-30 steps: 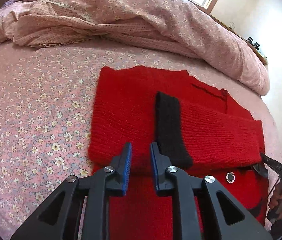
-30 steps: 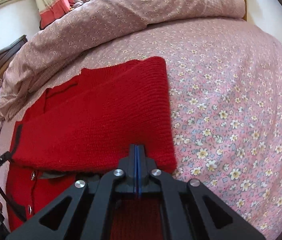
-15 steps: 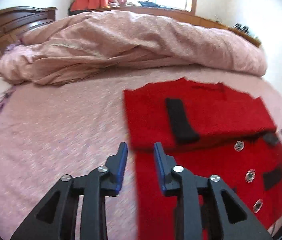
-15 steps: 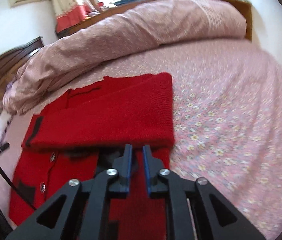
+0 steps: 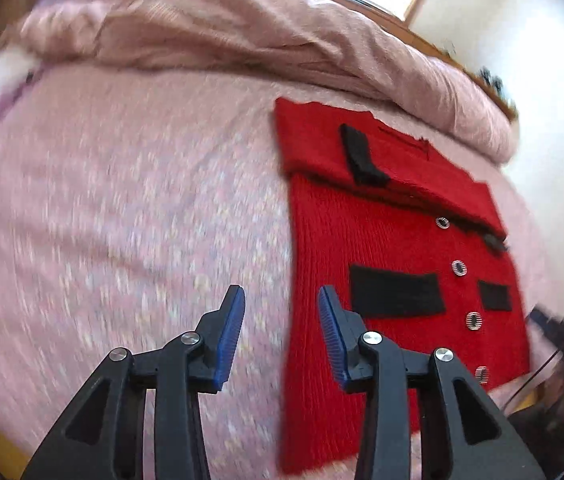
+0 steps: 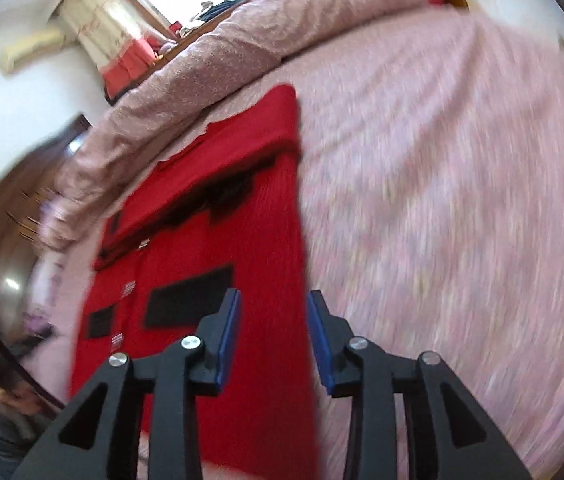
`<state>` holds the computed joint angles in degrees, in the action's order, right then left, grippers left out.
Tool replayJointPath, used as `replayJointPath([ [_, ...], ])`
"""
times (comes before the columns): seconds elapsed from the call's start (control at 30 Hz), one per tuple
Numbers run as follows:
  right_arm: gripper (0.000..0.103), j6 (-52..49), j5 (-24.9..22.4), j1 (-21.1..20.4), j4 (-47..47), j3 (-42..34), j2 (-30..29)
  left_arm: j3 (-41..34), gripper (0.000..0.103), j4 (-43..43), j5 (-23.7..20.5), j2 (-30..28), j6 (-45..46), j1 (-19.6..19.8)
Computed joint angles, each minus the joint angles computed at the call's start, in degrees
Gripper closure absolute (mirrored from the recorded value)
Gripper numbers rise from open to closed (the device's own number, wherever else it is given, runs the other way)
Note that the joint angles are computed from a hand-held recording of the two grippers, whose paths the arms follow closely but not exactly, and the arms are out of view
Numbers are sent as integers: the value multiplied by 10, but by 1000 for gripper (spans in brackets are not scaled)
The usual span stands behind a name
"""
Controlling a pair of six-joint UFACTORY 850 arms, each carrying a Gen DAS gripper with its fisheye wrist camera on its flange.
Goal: Fold small clothes
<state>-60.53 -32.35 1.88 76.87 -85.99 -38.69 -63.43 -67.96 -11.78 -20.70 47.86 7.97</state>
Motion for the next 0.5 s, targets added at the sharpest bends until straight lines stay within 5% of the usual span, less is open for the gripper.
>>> replayJointPath([
  [0.07,63,-16,-19,-6,36,30,14,21,69,-79,-29,3,48,6],
  [0.17,39,15,-77,-16,57,42,8,33,69,-79,-62,4,36,-1],
  [0.27,39,58,-119,-25,66,36,-11,44,68,-76,-37,14,62,-29],
  [0.5,40,16,-119,-22,116,72,3,44,55,-50,-28,4,16,-50],
])
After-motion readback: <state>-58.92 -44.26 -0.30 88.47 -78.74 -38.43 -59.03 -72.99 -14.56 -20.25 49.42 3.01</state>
